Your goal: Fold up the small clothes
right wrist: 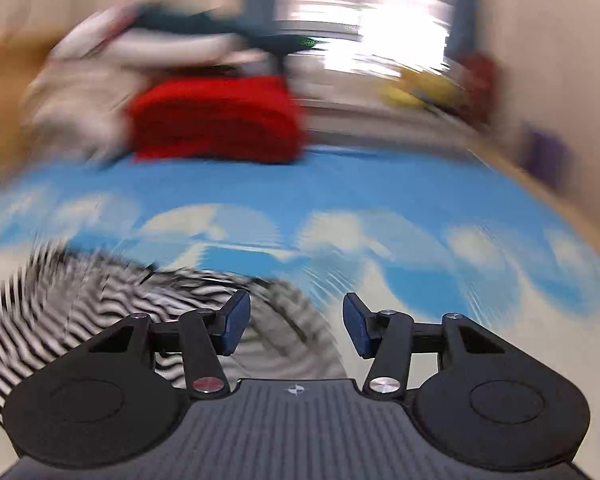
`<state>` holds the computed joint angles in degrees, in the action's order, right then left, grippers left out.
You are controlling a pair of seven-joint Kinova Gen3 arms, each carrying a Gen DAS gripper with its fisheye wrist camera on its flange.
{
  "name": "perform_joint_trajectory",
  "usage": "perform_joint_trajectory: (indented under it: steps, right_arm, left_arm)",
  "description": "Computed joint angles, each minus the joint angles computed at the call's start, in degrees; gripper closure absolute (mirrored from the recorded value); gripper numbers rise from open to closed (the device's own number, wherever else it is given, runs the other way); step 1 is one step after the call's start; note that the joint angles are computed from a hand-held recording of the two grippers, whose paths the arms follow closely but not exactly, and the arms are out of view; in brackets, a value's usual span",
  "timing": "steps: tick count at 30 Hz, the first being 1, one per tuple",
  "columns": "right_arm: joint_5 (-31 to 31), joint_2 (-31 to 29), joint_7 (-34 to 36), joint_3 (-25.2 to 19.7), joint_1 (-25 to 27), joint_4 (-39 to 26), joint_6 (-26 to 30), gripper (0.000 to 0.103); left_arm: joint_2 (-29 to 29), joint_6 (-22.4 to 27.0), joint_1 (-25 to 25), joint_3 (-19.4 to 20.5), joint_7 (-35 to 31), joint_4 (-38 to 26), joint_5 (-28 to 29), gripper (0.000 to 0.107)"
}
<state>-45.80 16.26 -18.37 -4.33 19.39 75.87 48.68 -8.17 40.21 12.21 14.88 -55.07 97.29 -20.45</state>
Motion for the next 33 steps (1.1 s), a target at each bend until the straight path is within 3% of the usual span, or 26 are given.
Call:
perform_joint_trajectory:
  steps: [3, 6, 7, 8, 9, 13, 15, 17, 19, 21, 24, 26, 29, 31, 33]
  right_arm:
    - [6.98, 6.86, 5.94, 2.96, -7.68, -7.4, 5.4, 0.048]
    - [13.97, 10.95, 7.39, 6.05, -14.5, -11.02, 3.93, 0.047]
    - [16.15, 11.53, 6.97, 5.68, -15.45, -10.85, 2.11, 0.047]
    - [17.4, 12.12, 7.01, 4.66, -15.35, -10.7, 1.22, 0.064]
    - [17.9, 12.45, 7.65, 2.9, -14.21, -10.52, 1.21, 0.095]
    - [11.67, 11.95, 9.33, -4.83, -5.48, -13.47, 7.5, 0.097]
    - [7.01, 12.53, 5.97, -5.14, -3.08, -17.07, 10.62, 0.097]
    - [2.36, 13.36, 1.31, -1.39, -4.28, -19.71, 10.98, 0.097]
    - [0.21, 14.84, -3.35, 3.92, -8.28, -21.21, 8.21, 0.1]
    - [1.79, 17.15, -8.01, 9.23, -13.14, -22.12, 5.1, 0.102]
    - [5.61, 20.14, -14.17, 15.79, -17.88, -24.75, 6.63, 0.1]
    - [4.39, 19.13, -14.59, 15.45, -16.51, -24.09, 7.46, 0.1]
    - [3.48, 20.06, -14.26, 10.72, -11.89, -26.7, 8.52, 0.1]
    - [2.79, 21.14, -13.67, 5.52, -8.06, -28.7, 10.93, 0.085]
    - [5.0, 20.75, -10.76, 0.5, -5.45, -27.86, 11.05, 0.032]
  left_arm:
    - [7.77, -2.09, 4.09, -5.78, -6.85, -3.53, 4.14, 0.032]
    - [14.88, 0.84, 9.14, -12.11, -9.24, -7.56, 4.49, 0.031]
    - [16.35, 0.61, 8.96, -13.0, -10.31, -7.87, 5.86, 0.052]
    - [16.75, -0.54, 7.88, -12.82, -11.99, -7.38, 8.16, 0.075]
    - [16.67, -2.05, 6.08, -11.58, -14.3, -6.44, 10.23, 0.094]
    - [13.18, -4.15, -0.72, -5.94, -23.62, -4.29, 14.75, 0.096]
    - [10.95, -6.04, -4.54, -4.26, -27.33, -2.96, 19.41, 0.096]
    - [10.55, -8.77, -5.09, -6.54, -27.3, -1.97, 22.99, 0.094]
    - [12.89, -8.35, -3.72, -10.02, -23.56, -3.22, 24.96, 0.079]
    - [16.64, -4.67, -3.07, -11.38, -19.8, -5.79, 24.68, 0.078]
    - [17.88, -3.81, -3.26, -10.37, -19.49, -6.12, 22.74, 0.075]
    - [17.17, -5.44, -2.44, -10.73, -19.32, -5.6, 20.86, 0.075]
    - [17.23, -7.0, -3.95, -10.25, -19.03, -5.12, 23.07, 0.075]
    - [16.98, -6.99, -2.78, -10.67, -17.51, -4.68, 21.6, 0.075]
    - [16.76, -6.01, -2.12, -10.8, -16.52, -5.09, 19.8, 0.075]
